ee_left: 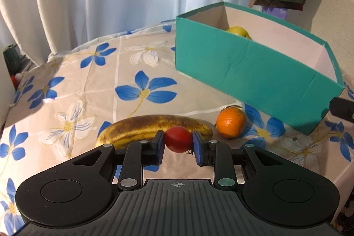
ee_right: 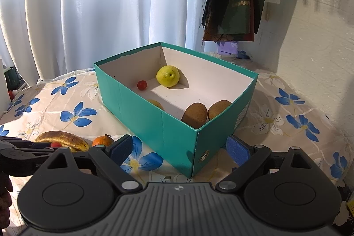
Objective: Organize fruits
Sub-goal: 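Grasp the remaining cherry tomato with the left gripper while the right gripper moves to the orange, then grasp the orange with the right gripper while the left gripper lifts the tomato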
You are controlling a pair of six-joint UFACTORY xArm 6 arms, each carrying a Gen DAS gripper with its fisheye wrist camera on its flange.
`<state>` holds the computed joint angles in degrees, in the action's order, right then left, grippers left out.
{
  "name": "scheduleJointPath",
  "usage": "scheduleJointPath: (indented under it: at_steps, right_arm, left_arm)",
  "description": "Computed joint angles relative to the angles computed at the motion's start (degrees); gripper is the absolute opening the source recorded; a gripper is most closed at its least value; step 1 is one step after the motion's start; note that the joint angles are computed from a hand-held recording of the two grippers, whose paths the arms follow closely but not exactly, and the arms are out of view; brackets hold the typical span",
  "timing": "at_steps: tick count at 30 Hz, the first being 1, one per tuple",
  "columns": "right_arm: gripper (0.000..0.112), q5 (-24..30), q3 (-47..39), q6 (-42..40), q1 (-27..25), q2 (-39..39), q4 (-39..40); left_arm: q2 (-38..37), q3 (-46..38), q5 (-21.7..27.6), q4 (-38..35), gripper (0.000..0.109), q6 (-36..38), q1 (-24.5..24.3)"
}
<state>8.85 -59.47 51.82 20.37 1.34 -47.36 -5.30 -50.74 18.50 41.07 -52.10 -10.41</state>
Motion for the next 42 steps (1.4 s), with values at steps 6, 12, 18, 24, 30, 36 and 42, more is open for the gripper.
scheduleJointPath:
  at_steps: [6, 12, 18, 24, 30, 36, 42]
  right_arm:
    - [0.092, -0.3, 1.7, -2.1, 0.8, -1.1, 2.0]
    - [0.092, -0.4, 3.5, -5.6, 1.8, -1.8, 5.9]
    - [0.081, -0.4, 4.3, -13.5, 3.4, -0.8, 13.6]
    - [0.068, -1.8, 2.0, -26.0, 5.5, 3.3, 26.7]
    - [0.065, -1.7, -4.6, -40.9, 8.5, 10.1, 41.1]
    - [0.058, 2.6, -14.0, -55.0, 10.6, 17.7, 55.6]
    - [0.046, 5.9, -19.5, -57.7, 10.9, 22.0, 58.2]
  left_arm:
    - [-3.3, 0.5, 0.6, -1.5, 0.031, 1.9, -0.8]
    - [-5.6, 1.4, 0.1, -3.0, 0.031, 4.2, -1.3]
    - [-7.6, 2.3, 0.4, -2.8, 0.031, 3.8, -1.6]
    - [-9.7, 3.2, 1.9, -1.0, 0.031, 1.9, -1.5]
    - [-10.2, 3.4, 3.4, -1.3, 0.031, 1.2, -0.6]
    - [-9.5, 3.2, 4.5, -2.8, 0.031, 1.3, 0.3]
    - [-8.5, 2.8, 4.5, -3.9, 0.031, 2.1, 1.1]
